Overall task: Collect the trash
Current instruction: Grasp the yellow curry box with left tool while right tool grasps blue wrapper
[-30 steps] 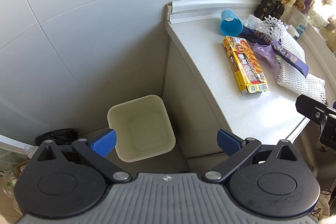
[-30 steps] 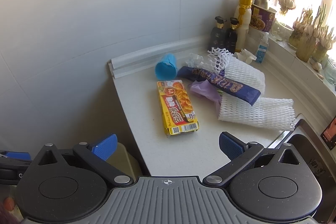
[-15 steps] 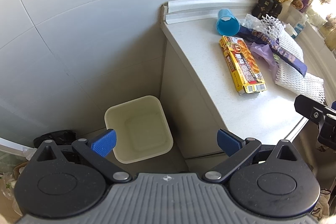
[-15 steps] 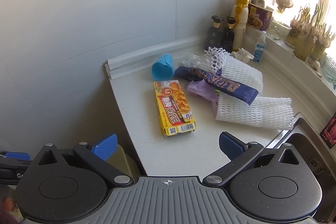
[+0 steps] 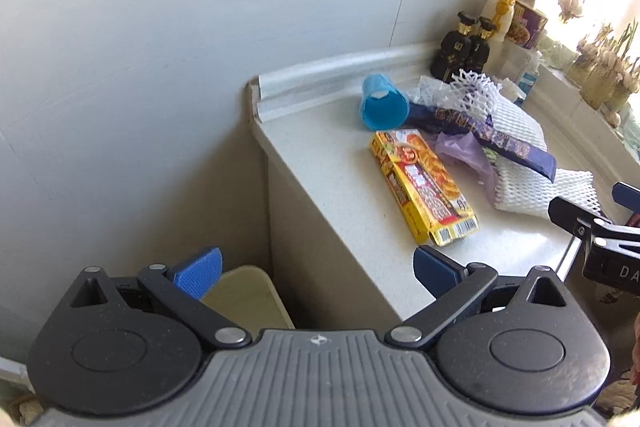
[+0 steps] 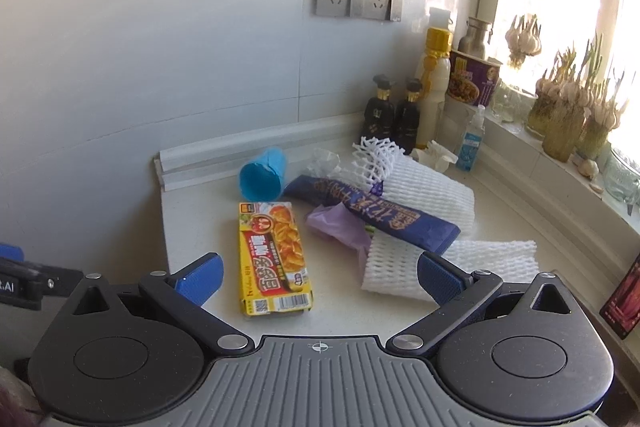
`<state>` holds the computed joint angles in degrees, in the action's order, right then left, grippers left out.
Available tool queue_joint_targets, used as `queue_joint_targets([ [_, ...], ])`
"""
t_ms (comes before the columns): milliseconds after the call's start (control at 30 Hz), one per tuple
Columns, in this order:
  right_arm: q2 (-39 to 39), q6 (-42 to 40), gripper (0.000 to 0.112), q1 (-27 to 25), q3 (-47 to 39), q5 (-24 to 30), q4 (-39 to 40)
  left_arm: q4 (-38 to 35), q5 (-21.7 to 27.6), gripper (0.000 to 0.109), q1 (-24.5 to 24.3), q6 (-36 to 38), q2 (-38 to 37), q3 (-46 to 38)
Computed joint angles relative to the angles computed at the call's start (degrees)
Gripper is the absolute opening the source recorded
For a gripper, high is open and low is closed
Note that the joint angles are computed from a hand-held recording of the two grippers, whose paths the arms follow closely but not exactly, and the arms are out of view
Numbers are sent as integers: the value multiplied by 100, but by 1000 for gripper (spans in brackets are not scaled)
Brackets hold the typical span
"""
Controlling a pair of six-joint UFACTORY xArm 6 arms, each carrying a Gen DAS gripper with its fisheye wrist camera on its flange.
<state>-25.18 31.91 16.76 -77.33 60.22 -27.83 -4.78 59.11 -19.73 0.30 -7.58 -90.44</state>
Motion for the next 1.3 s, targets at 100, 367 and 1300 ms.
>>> queue_joint_targets([
  [100,-118,-495,103,-182,328,-408,50,186,-228,102,-116,140,131,-19],
  [367,-5,-1263,103,-924,675,-711,1195,-682,502,98,-126,284,1110,-1005],
  [1300,1801,-4439,85,-2393,-562,-991,2865,660,1310,101,-1157,-1540,3828,-4021],
])
